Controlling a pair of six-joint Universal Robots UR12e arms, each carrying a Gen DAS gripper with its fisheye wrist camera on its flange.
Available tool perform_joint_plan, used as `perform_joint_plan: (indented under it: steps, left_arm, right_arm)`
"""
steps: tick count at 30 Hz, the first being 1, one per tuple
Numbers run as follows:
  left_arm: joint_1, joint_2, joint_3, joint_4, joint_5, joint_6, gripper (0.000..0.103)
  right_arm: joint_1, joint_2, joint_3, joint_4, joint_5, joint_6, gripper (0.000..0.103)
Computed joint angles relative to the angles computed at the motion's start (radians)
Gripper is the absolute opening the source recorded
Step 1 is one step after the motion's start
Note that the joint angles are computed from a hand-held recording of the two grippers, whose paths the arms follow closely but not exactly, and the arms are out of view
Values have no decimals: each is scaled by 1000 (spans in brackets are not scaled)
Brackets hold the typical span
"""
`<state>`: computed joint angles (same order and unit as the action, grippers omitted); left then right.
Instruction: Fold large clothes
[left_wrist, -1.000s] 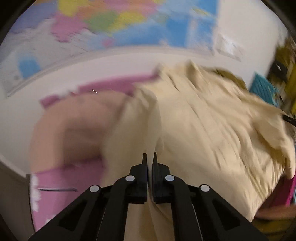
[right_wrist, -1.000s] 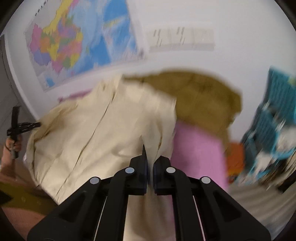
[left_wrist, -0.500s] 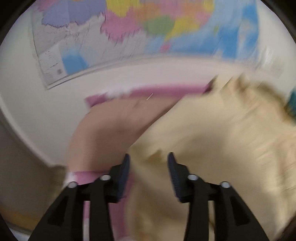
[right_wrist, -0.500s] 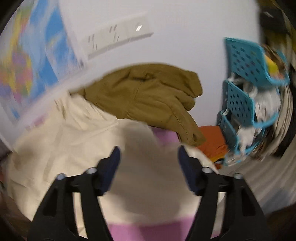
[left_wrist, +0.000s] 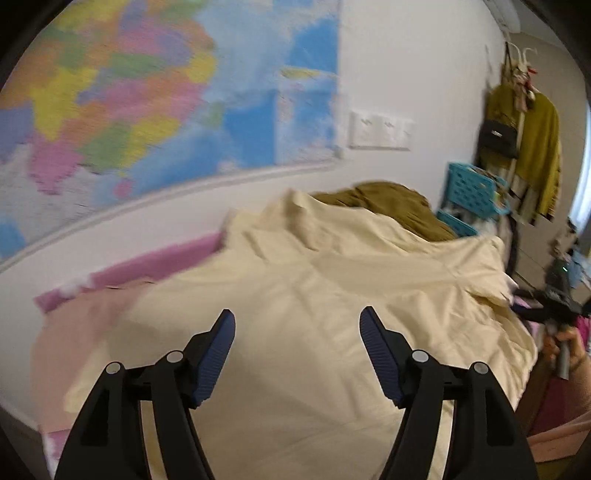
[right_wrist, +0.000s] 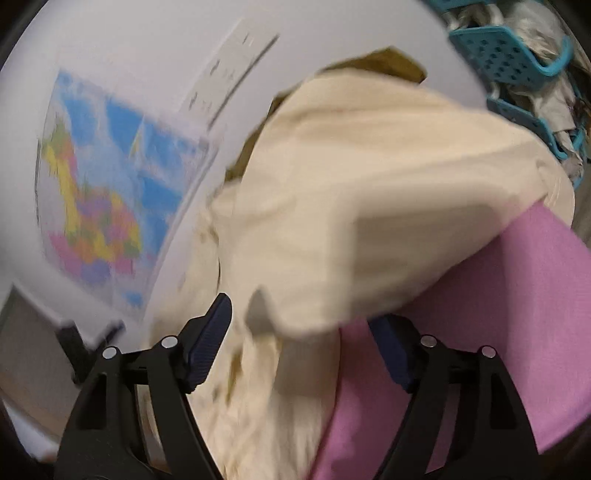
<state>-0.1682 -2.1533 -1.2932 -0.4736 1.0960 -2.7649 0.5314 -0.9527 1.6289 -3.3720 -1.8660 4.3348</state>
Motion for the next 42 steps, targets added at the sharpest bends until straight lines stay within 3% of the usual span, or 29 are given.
perform_joint_plan:
  steps: [6, 7, 8, 10, 11, 13, 15, 18, 22, 24, 28, 30, 32, 34, 36, 38, 40, 42]
  left_arm:
    - [-21, -36, 43, -97, -15, 18, 67]
    - [-22, -40, 48, -108, -13, 18, 67]
    - [-22, -45, 53, -123, -13, 15, 67]
    - [-20, -51, 60, -142, -8, 2, 67]
    - [-18, -54, 65, -150, -8, -1, 67]
    - [-15, -59, 71, -156, -3, -18, 67]
    - [-8, -63, 78, -161, -14, -30, 67]
    - [-1, -68, 86, -147, -28, -54, 67]
    - [15, -74, 91, -125, -74, -107, 67]
    - [21, -76, 91, -102, -78, -142, 67]
    - [39, -80, 93, -85, -103, -201, 68]
    - [41, -81, 95, -94, -94, -199, 69]
    - [42, -83, 99, -113, -73, -193, 69]
    - [43, -87, 107, -145, -70, -170, 70]
    - [42, -93, 119, -173, -62, -157, 70]
    - [38, -100, 133, -201, -57, -142, 70]
    - [34, -101, 133, -208, -48, -130, 70]
    - [29, -100, 132, -208, -60, -110, 70]
  right_arm:
    - [-6, 14, -8, 2, -222, 123, 60]
    - [-8, 13, -4, -3, -245, 125, 51]
    - [-11, 6, 0, 5, -267, 120, 31]
    - [-11, -3, -6, 12, -321, 94, 14]
    - [-5, -3, -26, 16, -357, 31, 7]
    - [7, -2, -70, 19, -400, -146, 7]
    - [25, 6, -162, 86, -423, -355, 6]
    - [52, 56, -338, 176, -405, -650, 6]
    - [83, 187, -627, 404, -294, -973, 9]
    - [81, 244, -733, 525, -178, -1009, 12]
    - [80, 392, -981, 801, -73, -1058, 16]
    - [77, 467, -1100, 934, -12, -1060, 24]
    - [76, 508, -1173, 1033, 37, -1040, 39]
    - [81, 527, -1211, 1102, 56, -1068, 60]
    - [95, 532, -1225, 1145, 3, -1116, 65]
    - [96, 483, -1143, 1117, 17, -1127, 69]
    - [86, 402, -1009, 1065, 59, -1055, 75]
    - [68, 306, -832, 913, 150, -980, 75]
